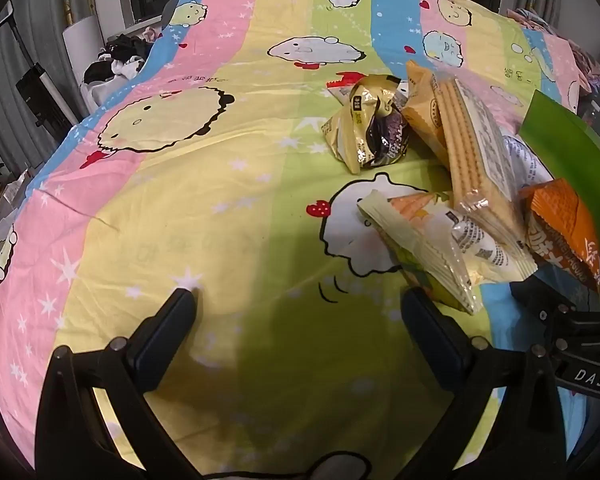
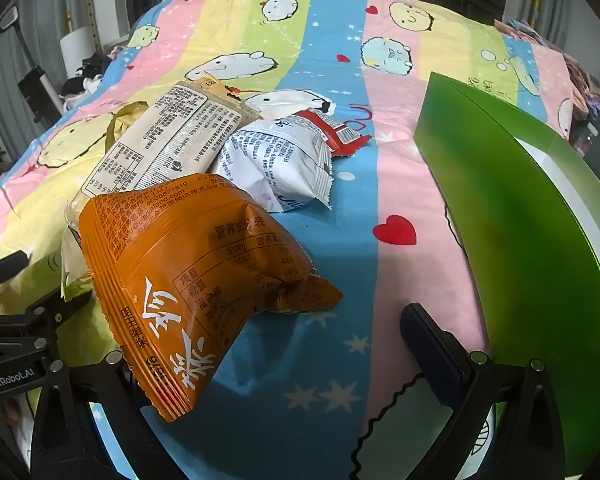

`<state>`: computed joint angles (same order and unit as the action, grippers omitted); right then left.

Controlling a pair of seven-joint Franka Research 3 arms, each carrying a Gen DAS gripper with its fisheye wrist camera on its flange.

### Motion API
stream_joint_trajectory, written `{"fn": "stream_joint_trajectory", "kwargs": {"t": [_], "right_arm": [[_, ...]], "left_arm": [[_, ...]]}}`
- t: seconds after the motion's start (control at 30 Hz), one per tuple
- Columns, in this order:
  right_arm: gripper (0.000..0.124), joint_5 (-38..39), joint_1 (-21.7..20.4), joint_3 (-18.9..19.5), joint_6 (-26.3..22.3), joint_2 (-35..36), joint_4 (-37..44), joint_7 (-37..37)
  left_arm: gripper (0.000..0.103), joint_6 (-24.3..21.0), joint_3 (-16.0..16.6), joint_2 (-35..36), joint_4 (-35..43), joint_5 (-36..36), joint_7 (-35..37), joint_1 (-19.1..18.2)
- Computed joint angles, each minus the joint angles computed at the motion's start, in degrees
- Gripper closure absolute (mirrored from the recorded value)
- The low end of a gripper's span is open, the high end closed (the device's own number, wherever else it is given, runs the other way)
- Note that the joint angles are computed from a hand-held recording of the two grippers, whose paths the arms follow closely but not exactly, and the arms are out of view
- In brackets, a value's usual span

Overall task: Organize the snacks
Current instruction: 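Reach the right gripper to the orange chip bag and grasp it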

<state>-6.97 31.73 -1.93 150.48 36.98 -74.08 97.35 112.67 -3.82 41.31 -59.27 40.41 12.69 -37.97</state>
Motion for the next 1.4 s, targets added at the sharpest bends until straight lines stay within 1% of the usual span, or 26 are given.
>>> {"fn": "stream_joint_trajectory", "kwargs": {"t": [0.17,0.27,0.33,0.4,0.47,0.53,0.57,0.6,0.67,0.7,0.77,0.83,0.87,0.9,0.93,0.97,1.0,1.07,1.1,1.13,1.17,1.23,1.27,1.3,1.37,1.4], "right_arm": [[0.021,0.0,0.1,-0.1,-0.2,0.0,0.1,0.0],[0.021,-0.3,0.4,-0.3,-1.9,1.2,2.3,0.3],[0.021,0.2,0.0,0.2,-2.3,1.0,2.4,-0.1],[0.021,0.0,0.1,0.2,-2.7,0.3,1.7,-0.2],[0.021,1.2,-1.0,1.6,-3.0,-1.1,0.4,-2.5],[0.021,2.5,-2.0,3.2,-0.4,-4.1,-3.5,-5.4],[0.021,5.0,-3.5,5.3,1.8,-5.7,-5.7,-8.2],[0.021,8.8,-5.7,8.1,3.2,-6.9,-7.1,-11.6],[0.021,14.4,-7.3,10.2,2.6,-7.5,-6.2,-13.8],[0.021,15.7,-7.1,10.1,1.5,-7.3,-5.0,-13.8],[0.021,17.9,-7.1,9.8,-0.5,-7.5,-2.3,-13.6],[0.021,18.6,-6.7,9.5,-3.6,-5.4,3.3,-14.0],[0.021,18.2,-6.1,8.7,-5.2,-4.2,6.3,-13.5],[0.022,16.9,-5.1,7.4,-6.4,-3.1,8.8,-11.9],[0.023,15.7,-4.2,6.3,-7.1,-2.2,10.8,-10.4],[0.024,15.6,-4.1,6.1,-8.8,-0.6,13.5,-9.5],[0.028,16.7,-4.8,6.9,-10.5,0.4,15.3,-9.8],[0.03,19.2,-6.3,8.5,-13.8,2.7,18.4,-11.2],[0.032,19.5,-6.4,8.3,-15.0,3.9,19.6,-10.9],[0.034,18.9,-5.9,7.4,-16.1,5.1,20.9,-9.9],[0.039,18.5,-5.8,7.0,-17.6,6.1,22.3,-9.7],[0.043,18.4,-6.1,7.1,-22.0,9.1,27.1,-9.9],[0.045,19.3,-6.6,7.9,-22.8,10.0,28.3,-10.9],[0.052,20.2,-7.1,8.5,-23.8,10.6,29.2,-11.6],[0.063,23.9,-8.9,11.1,-28.0,12.4,32.2,-13.8],[0.064,24.7,-9.0,11.1,-28.4,11.9,31.4,-14.5]], "left_arm": [[0.001,-1.0,-0.4,1.5,2.7,-1.9,1.6,0.5],[0.001,-0.9,-0.7,1.6,3.4,-3.6,2.7,1.1],[0.002,0.4,-1.0,0.5,2.0,-4.5,2.3,1.6],[0.004,4.5,-1.3,-2.2,-2.1,-4.9,0.3,2.3],[0.007,8.9,-1.6,-5.0,-6.3,-4.7,-2.6,3.1],[0.007,12.3,-1.3,-7.1,-9.1,-3.0,-4.9,3.2],[0.007,13.6,-1.1,-8.1,-10.2,-1.7,-6.0,3.0],[0.008,14.5,-0.6,-9.0,-11.2,0.1,-7.6,2.6],[0.009,13.8,0.9,-10.1,-12.0,5.2,-12.2,0.9],[0.01,12.9,1.5,-10.5,-12.3,8.0,-14.6,0.1],[0.011,13.5,0.7,-11.2,-13.2,9.6,-15.7,0.8],[0.014,15.4,-0.8,-11.4,-13.7,8.6,-14.9,2.5],[0.017,15.8,-1.3,-11.2,-13.6,8.0,-14.6,2.9],[0.021,15.6,-1.8,-10.3,-12.4,7.0,-13.6,3.2],[0.023,15.9,-2.0,-10.0,-12.2,6.5,-12.8,3.4],[0.026,16.3,-2.3,-9.4,-11.4,5.9,-11.7,3.6],[0.029,17.6,-2.6,-9.0,-11.2,5.2,-10.8,3.8],[0.032,21.8,-2.9,-9.0,-12.4,3.9,-10.1,4.6],[0.034,23.8,-3.1,-9.0,-12.9,3.0,-9.7,5.0],[0.035,26.1,-3.6,-8.7,-13.1,1.6,-8.9,5.7],[0.038,27.3,-3.8,-8.3,-12.9,0.2,-7.9,6.0],[0.04,27.7,-3.9,-7.2,-11.6,-2.0,-6.2,5.9],[0.041,27.5,-3.6,-6.7,-10.9,-2.6,-5.7,5.5],[0.041,27.5,-3.5,-6.3,-10.4,-3.2,-5.1,5.2],[0.041,28.6,-3.9,-6.2,-10.5,-5.1,-3.2,5.5],[0.041,29.3,-4.1,-6.3,-10.8,-6.1,-2.8,5.7]]}}
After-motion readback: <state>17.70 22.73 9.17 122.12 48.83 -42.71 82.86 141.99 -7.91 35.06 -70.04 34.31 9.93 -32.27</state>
